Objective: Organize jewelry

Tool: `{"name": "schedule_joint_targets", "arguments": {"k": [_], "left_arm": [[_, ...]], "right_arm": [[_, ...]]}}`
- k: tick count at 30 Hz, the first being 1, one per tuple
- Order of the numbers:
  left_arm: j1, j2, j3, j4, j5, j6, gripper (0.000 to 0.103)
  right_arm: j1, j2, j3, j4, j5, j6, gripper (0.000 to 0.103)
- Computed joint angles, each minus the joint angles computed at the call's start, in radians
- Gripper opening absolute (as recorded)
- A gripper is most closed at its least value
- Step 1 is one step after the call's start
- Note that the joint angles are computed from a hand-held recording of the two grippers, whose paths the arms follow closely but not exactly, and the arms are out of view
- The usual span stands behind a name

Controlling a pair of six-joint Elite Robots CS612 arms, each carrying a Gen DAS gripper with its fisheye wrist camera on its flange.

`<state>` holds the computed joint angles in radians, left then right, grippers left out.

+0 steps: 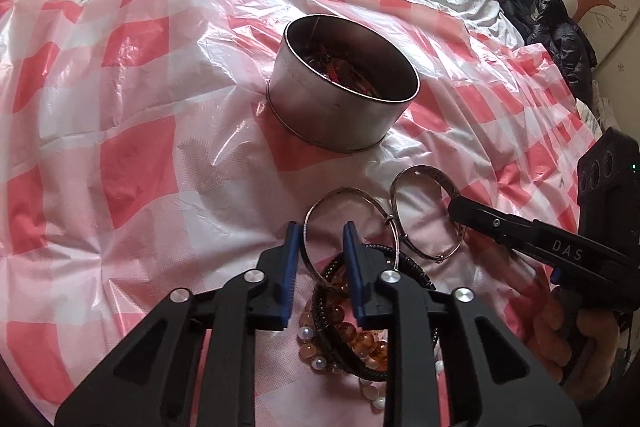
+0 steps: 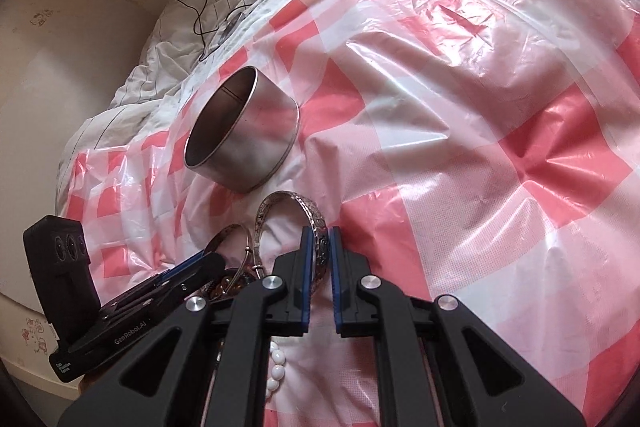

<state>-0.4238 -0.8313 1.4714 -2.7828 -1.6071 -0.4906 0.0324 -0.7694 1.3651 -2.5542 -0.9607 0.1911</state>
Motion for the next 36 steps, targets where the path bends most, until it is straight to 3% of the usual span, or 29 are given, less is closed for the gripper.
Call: {"name": "schedule_joint_targets", "arguments": {"k": [4, 15, 29, 36], "left_arm": [[-0.011, -0.012, 0.009, -0.019, 0.056, 0.040, 0.013], [-0.010, -0.028, 0.024, -0.085, 0.039, 0.059, 0.011], [-0.009, -0.027, 0.020, -0.091, 0.034, 0.058, 0.011], [-0.008, -0.026, 0.019, -0.091, 0.030, 0.057, 0.011]], "right_arm": [[0.007, 0.004, -0.003, 0.003, -0.025, -0.013, 0.009], [0.014, 0.003, 0.001, -0.017, -0.056, -0.042, 0.008], [-0.017, 0.011, 0.024, -0.119, 0.082, 0.085, 0.010], [-0.021, 0.010, 0.030, -0.151, 0.095, 0.105, 0.010]]}}
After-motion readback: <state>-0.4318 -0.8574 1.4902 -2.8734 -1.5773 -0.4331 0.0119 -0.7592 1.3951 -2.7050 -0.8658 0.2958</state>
